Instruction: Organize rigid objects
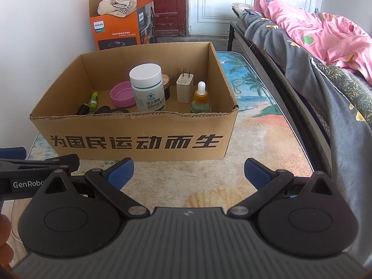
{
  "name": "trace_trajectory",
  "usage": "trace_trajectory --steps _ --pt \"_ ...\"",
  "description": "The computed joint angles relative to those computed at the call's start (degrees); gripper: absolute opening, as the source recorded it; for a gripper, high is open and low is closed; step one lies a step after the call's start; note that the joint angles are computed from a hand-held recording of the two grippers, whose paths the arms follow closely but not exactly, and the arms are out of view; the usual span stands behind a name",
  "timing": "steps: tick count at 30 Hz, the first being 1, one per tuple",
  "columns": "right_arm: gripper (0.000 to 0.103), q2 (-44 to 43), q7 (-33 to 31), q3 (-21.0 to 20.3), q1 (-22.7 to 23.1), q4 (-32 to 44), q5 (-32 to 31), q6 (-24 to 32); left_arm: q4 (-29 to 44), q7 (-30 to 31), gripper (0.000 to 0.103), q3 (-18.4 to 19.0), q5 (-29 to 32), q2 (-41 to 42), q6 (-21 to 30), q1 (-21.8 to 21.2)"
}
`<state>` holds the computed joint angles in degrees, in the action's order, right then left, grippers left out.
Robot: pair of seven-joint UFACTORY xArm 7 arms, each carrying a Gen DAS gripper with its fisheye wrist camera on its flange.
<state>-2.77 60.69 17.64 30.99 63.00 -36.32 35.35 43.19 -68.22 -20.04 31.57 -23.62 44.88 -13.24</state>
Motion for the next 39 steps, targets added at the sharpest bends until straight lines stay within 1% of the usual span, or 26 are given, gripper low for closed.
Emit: trace_trajectory --steps 39 --pt "0.102 0.8 -1.1 -0.3 0.5 1.7 0.0 1.1 0.4 -1.0 0.102 0.4 -0.1 0.7 -0.5 0.2"
